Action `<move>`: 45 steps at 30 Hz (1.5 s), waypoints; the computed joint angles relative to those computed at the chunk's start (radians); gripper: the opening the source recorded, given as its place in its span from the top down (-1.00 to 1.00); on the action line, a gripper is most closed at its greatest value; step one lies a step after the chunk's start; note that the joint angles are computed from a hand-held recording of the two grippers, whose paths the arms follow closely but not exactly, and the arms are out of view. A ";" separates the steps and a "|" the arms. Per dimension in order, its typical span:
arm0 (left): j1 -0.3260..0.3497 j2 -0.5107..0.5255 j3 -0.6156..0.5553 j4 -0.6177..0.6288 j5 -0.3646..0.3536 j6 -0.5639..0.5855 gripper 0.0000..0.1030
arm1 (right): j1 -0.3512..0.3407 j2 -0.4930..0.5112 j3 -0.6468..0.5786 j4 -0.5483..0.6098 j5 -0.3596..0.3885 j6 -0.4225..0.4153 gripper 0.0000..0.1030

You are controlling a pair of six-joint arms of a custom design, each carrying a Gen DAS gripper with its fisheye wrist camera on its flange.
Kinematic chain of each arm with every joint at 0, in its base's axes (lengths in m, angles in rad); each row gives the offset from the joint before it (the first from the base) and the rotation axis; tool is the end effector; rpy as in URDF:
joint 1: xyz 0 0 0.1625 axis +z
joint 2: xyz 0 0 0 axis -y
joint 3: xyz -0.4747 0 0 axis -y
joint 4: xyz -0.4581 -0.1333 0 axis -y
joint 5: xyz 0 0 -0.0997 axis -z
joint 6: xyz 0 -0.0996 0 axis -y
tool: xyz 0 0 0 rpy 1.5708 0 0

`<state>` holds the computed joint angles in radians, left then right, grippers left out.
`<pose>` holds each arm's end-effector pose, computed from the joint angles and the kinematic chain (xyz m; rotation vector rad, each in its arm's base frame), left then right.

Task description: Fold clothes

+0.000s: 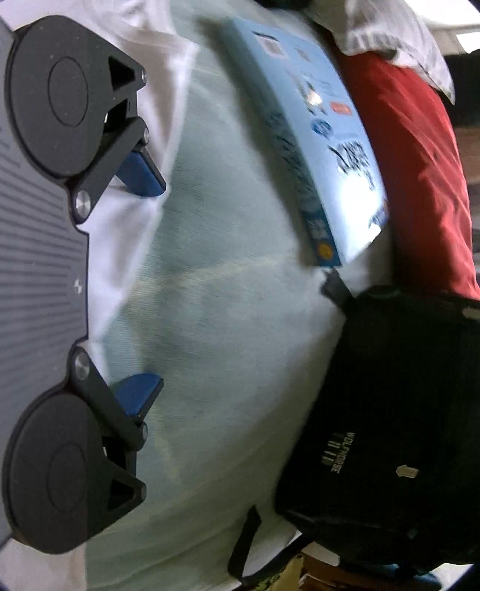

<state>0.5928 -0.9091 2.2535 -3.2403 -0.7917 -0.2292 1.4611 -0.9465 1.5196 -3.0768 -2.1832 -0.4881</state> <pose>-0.3108 -0.4544 0.0553 0.7637 2.4075 -0.9275 -0.0106 -0.7908 0.3308 0.0689 -2.1973 0.8426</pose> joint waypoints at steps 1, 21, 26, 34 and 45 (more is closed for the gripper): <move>0.002 0.000 0.000 0.002 -0.001 -0.003 -0.98 | -0.002 -0.003 -0.010 0.015 0.007 0.013 -1.00; -0.055 0.016 -0.004 0.031 -0.043 0.020 -0.98 | -0.185 -0.437 0.371 0.047 0.175 -0.074 -1.00; -0.057 0.018 -0.011 0.071 -0.035 0.002 -0.98 | -0.271 -0.532 0.498 -0.076 0.346 -0.214 -1.00; -0.065 0.031 -0.028 0.101 -0.037 -0.004 -0.98 | -0.311 -0.617 0.494 -0.008 0.430 -0.143 -1.00; -0.071 0.040 -0.044 0.155 -0.028 -0.025 -0.98 | -0.375 -0.533 0.302 0.075 0.365 0.050 -1.00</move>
<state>0.5220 -0.8695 2.2096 -3.0851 -0.8200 -0.2540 1.0864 -1.4795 1.8217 -3.0021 -1.8178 -0.4386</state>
